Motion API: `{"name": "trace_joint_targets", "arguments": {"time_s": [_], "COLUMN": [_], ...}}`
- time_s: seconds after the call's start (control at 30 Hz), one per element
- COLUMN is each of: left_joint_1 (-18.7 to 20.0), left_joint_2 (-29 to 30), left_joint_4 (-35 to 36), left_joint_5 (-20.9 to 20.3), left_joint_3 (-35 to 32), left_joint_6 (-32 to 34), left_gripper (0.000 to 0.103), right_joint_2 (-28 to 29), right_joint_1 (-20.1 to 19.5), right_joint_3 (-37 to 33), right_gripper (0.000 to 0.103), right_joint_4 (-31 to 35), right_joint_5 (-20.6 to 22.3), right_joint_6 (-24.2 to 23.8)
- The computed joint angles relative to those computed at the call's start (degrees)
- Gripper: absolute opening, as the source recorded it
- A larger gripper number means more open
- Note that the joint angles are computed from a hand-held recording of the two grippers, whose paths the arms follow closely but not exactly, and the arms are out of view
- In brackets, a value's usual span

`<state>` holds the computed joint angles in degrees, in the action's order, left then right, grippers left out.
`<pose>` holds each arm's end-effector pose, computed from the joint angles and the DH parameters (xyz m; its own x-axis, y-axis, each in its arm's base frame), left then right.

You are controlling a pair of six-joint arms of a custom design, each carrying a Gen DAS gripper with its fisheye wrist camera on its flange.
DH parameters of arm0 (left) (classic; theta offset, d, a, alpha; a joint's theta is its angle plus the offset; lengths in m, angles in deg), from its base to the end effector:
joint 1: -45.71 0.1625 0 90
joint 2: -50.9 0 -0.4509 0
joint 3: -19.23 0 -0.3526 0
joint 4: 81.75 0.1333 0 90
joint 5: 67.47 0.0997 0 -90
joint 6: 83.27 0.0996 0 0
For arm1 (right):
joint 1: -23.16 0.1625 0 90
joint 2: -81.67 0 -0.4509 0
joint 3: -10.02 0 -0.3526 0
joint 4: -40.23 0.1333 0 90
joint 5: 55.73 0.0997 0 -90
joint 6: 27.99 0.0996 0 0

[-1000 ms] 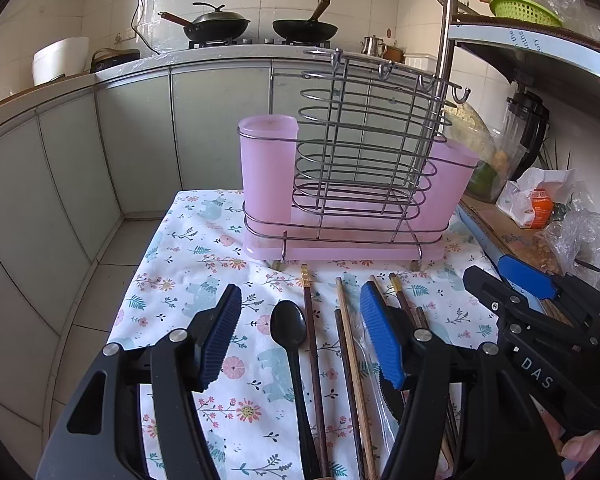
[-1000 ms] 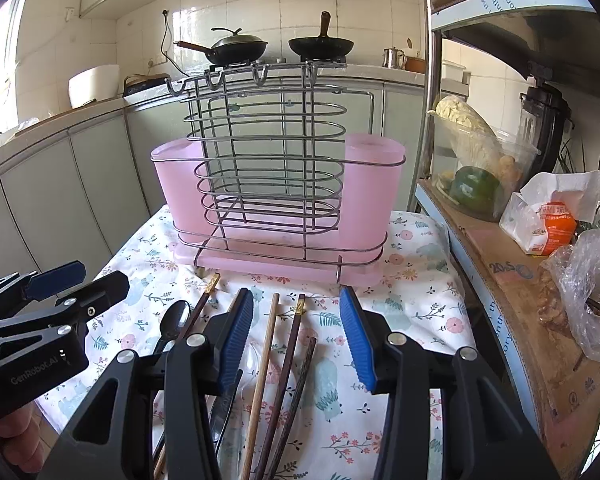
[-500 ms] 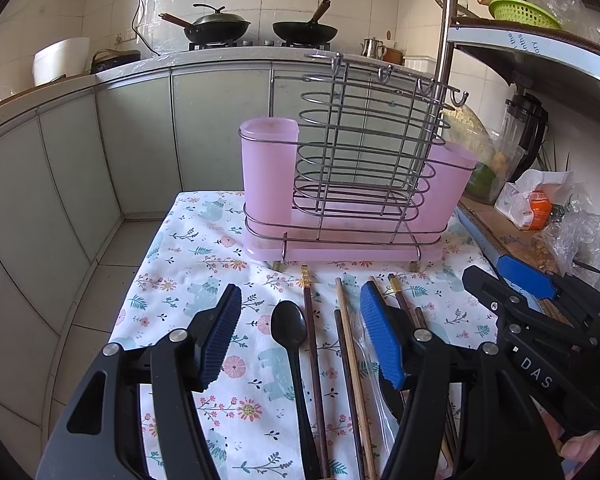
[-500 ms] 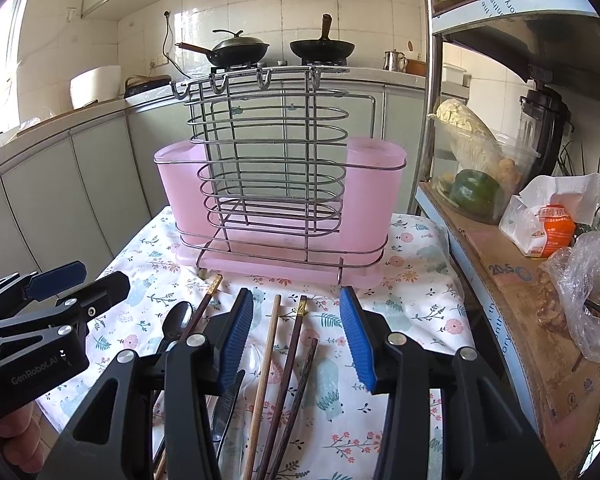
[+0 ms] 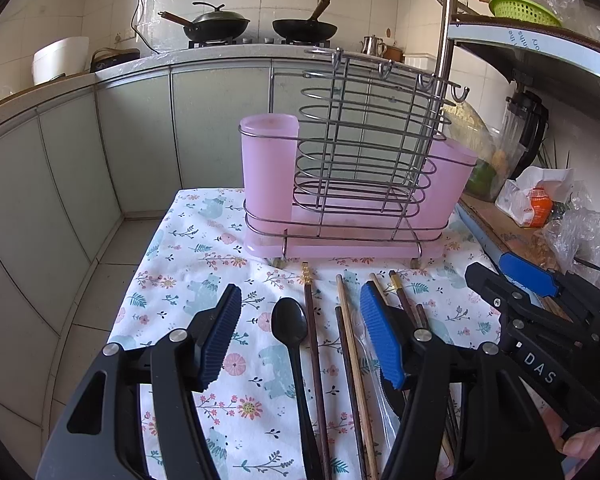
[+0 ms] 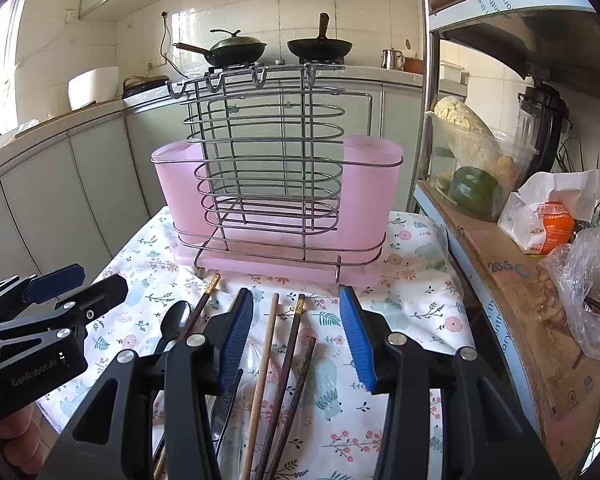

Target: Organize utensils

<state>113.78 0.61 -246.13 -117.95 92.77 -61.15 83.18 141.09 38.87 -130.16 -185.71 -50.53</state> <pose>-0.0918 -0.7547 0.3996 -0.7461 0.0603 -0.6631 0.5563 0.6039 -0.5709 0.4723 -0.7429 -0.0002 -0.7230 -0.1472 0.6750 -0.6258 0.5534 -0.5496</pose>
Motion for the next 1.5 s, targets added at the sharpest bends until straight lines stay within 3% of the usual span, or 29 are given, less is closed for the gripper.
{"name": "trace_joint_targets", "arguments": {"time_s": [0.53, 0.67, 0.9, 1.0, 1.1, 1.13, 1.27, 1.5], "left_joint_1": [1.14, 2.32, 4.94, 5.53, 6.21, 6.45, 6.82, 7.09], "left_joint_2": [0.3, -0.14, -0.45, 1.14, 3.14, 3.83, 6.58, 11.86], "left_joint_4": [2.78, 8.07, 21.93, 30.35, 39.01, 41.79, 50.65, 62.26], "left_joint_5": [-0.31, -1.29, -4.47, -4.72, -6.71, -7.83, -9.32, -7.45], "left_joint_3": [-2.23, -4.34, -9.26, -13.64, -18.56, -20.21, -25.69, -34.78], "left_joint_6": [-0.45, -2.49, -7.61, -10.18, -13.45, -14.38, -16.95, -20.2], "left_gripper": [0.062, 0.062, 0.062, 0.044, 0.033, 0.031, 0.024, 0.013], "right_joint_2": [-0.19, -1.53, -5.1, -6.49, -7.69, -8.02, -9.46, -11.73], "right_joint_1": [-0.43, -0.82, -2.47, -3.31, -4.21, -4.43, -5.35, -6.81], "right_joint_3": [0.19, 3.1, 7.81, 9.41, 10.35, 10.82, 12.1, 14.03], "right_gripper": [0.044, 0.044, 0.044, 0.044, 0.044, 0.037, 0.032, 0.03], "right_joint_4": [-1.24, -3.51, 3.86, 6.44, 9.55, 9.71, 12.56, 17.26], "right_joint_5": [-0.09, -0.34, 1.87, 3.5, 4.66, 4.98, 5.95, 10.02], "right_joint_6": [1.24, 2.82, 8.35, 11.38, 14.51, 15.02, 17.75, 21.81]}}
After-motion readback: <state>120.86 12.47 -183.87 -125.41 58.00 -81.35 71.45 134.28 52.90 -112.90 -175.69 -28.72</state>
